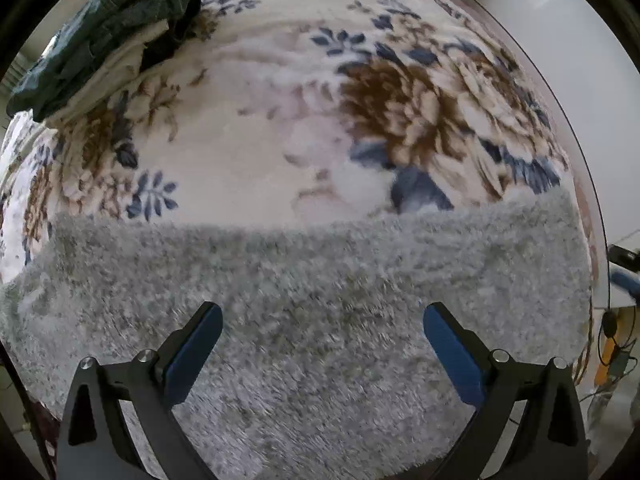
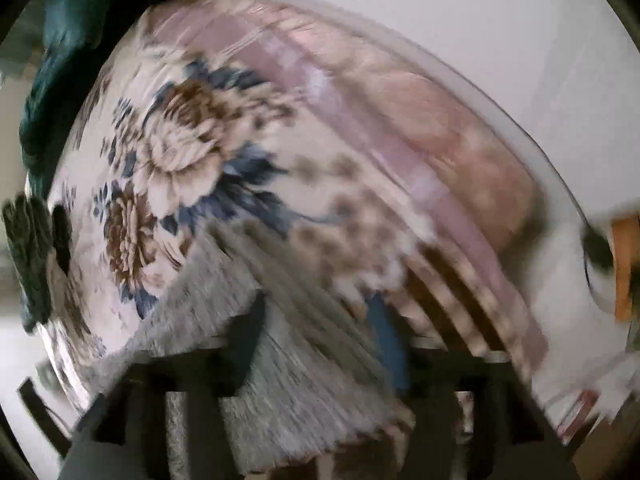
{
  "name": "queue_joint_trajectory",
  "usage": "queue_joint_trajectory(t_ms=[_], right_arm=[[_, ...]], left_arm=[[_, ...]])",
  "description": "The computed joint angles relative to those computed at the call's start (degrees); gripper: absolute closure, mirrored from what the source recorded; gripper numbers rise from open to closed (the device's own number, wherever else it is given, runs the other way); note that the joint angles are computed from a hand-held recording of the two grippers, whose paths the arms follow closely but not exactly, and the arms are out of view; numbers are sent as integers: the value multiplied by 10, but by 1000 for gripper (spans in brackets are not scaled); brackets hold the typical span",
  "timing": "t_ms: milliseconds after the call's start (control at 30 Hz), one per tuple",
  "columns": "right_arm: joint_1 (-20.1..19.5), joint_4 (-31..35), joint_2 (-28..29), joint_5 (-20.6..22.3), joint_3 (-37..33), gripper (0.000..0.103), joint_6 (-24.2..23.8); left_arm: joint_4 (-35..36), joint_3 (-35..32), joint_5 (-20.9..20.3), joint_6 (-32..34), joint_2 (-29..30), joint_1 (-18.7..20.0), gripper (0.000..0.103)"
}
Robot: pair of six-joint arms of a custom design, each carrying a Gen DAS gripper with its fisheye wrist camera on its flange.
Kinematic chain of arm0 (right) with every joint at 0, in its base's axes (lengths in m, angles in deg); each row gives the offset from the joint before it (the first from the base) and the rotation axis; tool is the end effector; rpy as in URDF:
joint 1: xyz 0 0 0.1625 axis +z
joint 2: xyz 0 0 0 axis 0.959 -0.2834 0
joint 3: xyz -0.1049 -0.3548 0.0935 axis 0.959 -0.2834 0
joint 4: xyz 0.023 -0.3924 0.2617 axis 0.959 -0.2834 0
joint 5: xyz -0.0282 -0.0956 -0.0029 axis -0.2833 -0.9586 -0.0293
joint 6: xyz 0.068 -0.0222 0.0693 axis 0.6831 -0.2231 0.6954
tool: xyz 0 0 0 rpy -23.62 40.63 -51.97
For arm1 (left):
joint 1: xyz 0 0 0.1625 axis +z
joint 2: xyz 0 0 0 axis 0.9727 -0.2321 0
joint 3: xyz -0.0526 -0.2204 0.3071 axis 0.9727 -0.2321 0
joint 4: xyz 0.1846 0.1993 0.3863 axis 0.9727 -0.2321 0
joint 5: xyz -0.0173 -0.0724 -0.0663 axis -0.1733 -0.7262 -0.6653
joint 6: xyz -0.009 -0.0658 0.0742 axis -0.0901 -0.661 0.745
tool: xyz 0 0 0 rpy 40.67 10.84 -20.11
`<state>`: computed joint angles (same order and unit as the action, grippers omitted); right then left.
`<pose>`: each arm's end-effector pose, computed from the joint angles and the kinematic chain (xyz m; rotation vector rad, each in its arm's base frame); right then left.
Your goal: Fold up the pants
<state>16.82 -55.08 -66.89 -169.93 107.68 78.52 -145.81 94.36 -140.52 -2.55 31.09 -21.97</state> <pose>0.0789 -0.6246 0.4390 -1.2000 -2.3103 0.6244 -0.3467 -0.8185 0.1657 0.5804 2.3598 0.0833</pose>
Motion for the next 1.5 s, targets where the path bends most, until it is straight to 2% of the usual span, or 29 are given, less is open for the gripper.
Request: queue_joint_trajectory(t_ms=[133, 233, 333, 467, 500, 600, 667, 700, 733, 767, 800, 900, 967, 1033, 1133, 1167, 1233, 1300, 1333, 1367, 1400, 1467, 1500], right_arm=[[5, -30, -76, 19, 102, 39, 67], [11, -52, -93, 24, 141, 39, 110], [13, -103, -84, 32, 145, 39, 86], [15, -133, -2, 27, 63, 40, -12], [12, -124, 30, 30, 28, 40, -47], [8, -79, 104, 18, -58, 40, -108], [7, -6, 162, -10, -130, 41, -136], [7, 34, 188, -19, -163, 45, -150], [9, 71, 208, -41, -188, 67, -150], [10, 84, 218, -50, -200, 80, -159], [13, 92, 228, -62, -209, 84, -173], [35, 107, 245, -133, -218, 89, -201], [45, 98, 241, -163, -211, 91, -197], [51, 82, 226, -187, -197, 91, -171], [39, 92, 209, -186, -185, 93, -111], [28, 82, 202, -155, -178, 92, -103], [9, 40, 185, -94, -155, 90, -108], [-12, 38, 177, -6, -159, 79, -105], [-15, 28, 163, 7, -148, 75, -103], [-12, 4, 144, 11, -128, 63, -105], [-4, -21, 116, -4, -98, 47, -98], [12, -53, 61, -29, -39, 33, -74], [17, -66, 35, -31, -11, 32, -60]], left_arm=[[7, 52, -21, -13, -22, 0, 0], [8, 94, -20, -12, -35, -1, 0], [23, 113, -15, -17, -35, 2, 0], [27, 114, -17, -25, -27, 13, 0], [23, 113, -19, -27, -24, 15, 0], [17, 106, -17, -24, -10, 21, 0], [5, 112, -9, -28, -8, 21, 0], [-7, 125, -3, -32, -14, 20, 0], [-32, 151, 3, -33, -27, 17, 0], [-38, 158, 6, -38, -27, 16, 0], [-33, 160, 8, -43, -28, 14, 0], [28, 107, -3, -65, -7, 7, 0], [16, 95, -15, -71, -10, 3, 0], [1, 89, -18, -64, -14, -4, 0], [-6, 93, -8, -52, -18, -11, 0], [-3, 94, -1, -52, -17, -13, 0], [3, 89, 6, -48, -11, -13, 0], [13, 79, 9, -55, -3, -14, 0], [12, 69, 6, -54, 4, -15, 0], [12, 57, 5, -51, 12, -16, 0], [8, 63, 7, -50, 7, -17, 0], [-3, 77, 2, -45, -2, -20, 0], [-4, 82, -3, -47, -3, -21, 0]])
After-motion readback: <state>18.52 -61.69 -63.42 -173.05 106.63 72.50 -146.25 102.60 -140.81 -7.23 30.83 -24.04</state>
